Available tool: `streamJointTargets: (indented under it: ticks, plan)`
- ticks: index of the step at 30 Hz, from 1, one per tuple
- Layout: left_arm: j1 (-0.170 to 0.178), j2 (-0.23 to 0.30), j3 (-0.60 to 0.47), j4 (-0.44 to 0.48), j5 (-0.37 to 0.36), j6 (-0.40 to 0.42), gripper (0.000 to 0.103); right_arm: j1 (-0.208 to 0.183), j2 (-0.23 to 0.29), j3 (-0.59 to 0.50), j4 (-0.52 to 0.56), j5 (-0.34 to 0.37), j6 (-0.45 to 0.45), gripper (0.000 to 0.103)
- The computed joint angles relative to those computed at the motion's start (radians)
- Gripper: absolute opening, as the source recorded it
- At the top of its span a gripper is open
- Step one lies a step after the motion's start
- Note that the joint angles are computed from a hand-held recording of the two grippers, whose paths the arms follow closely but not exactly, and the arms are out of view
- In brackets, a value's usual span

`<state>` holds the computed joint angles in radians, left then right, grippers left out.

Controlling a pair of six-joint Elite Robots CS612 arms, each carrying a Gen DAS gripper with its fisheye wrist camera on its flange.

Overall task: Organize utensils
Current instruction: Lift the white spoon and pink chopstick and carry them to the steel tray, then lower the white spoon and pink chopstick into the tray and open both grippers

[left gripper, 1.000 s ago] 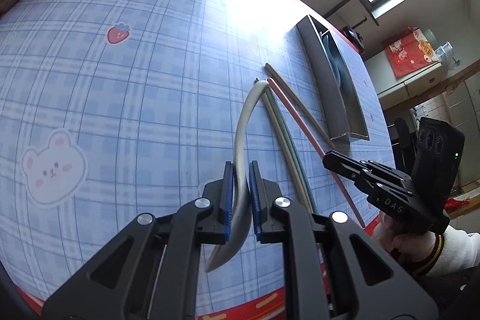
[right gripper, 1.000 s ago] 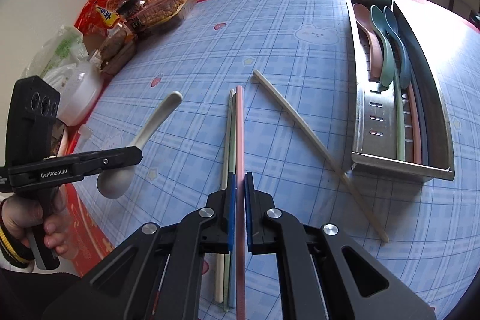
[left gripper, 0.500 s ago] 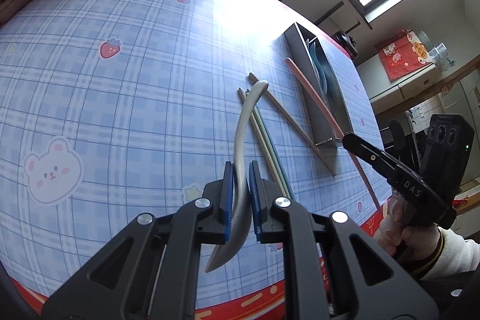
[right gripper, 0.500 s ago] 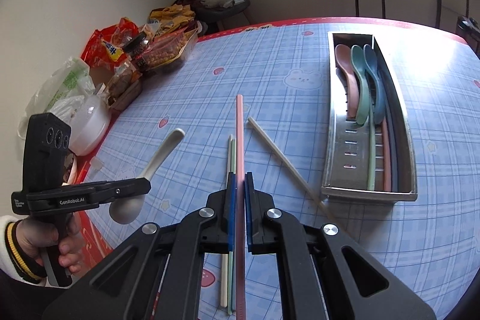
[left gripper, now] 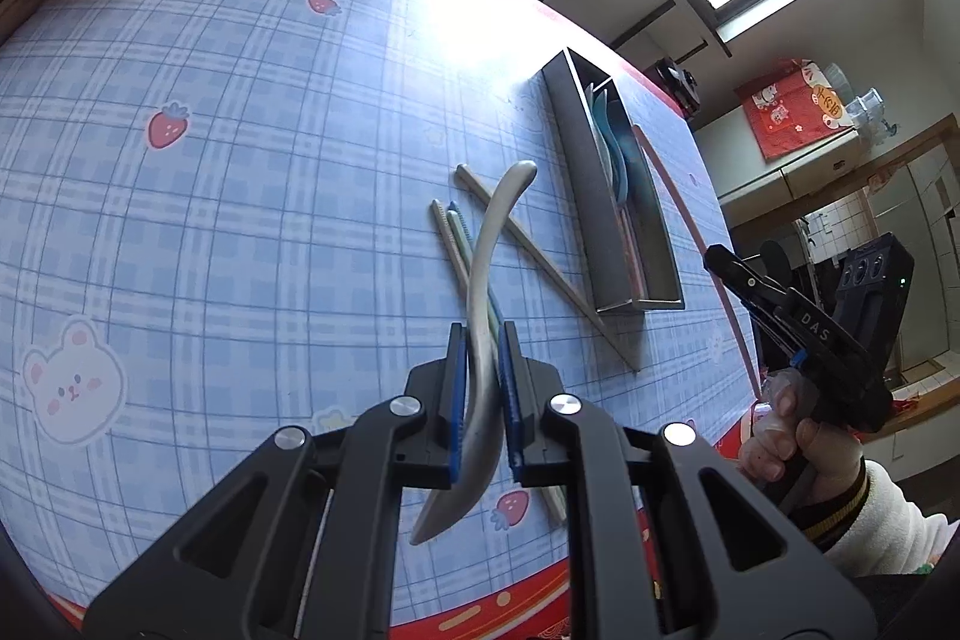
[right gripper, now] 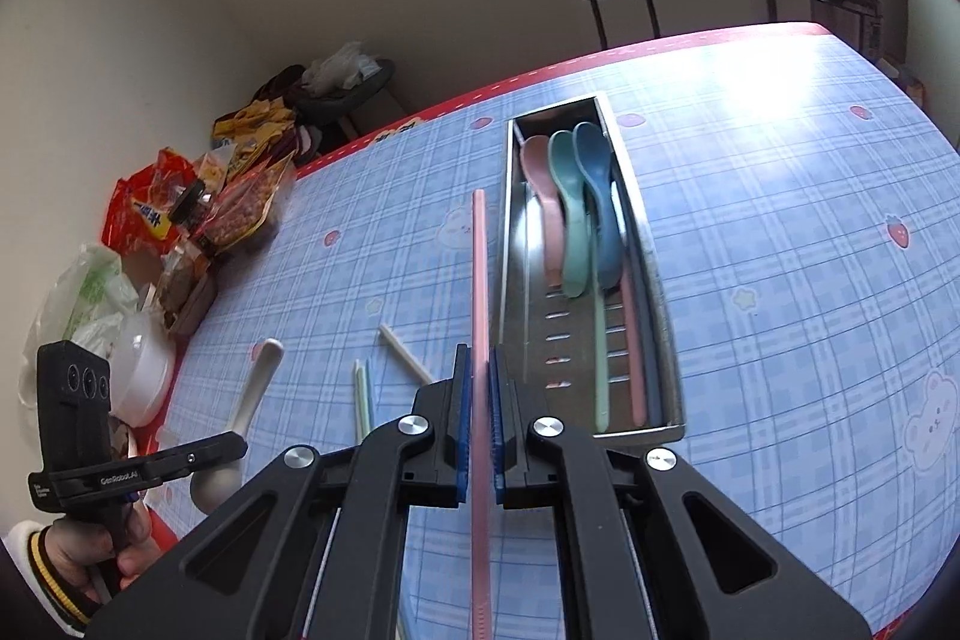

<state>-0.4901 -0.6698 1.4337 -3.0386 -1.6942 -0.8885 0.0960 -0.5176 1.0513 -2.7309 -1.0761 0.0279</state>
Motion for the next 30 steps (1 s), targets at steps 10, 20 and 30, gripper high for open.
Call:
streamJointTargets:
  ticks: [10,20,30]
  plan:
    - [0.026,0.136,-0.306,0.141,-0.121,-0.011,0.014,0.0,0.083,-0.168,0.094,-0.097,0.101,0.006]
    - [0.037,0.336,-0.727,0.383,-0.177,-0.049,0.014,0.012,0.17,-0.34,0.244,-0.164,0.129,0.006]
    - [0.031,0.512,-1.076,0.599,-0.185,-0.102,0.015,0.014,0.225,-0.449,0.336,-0.173,0.096,0.006]
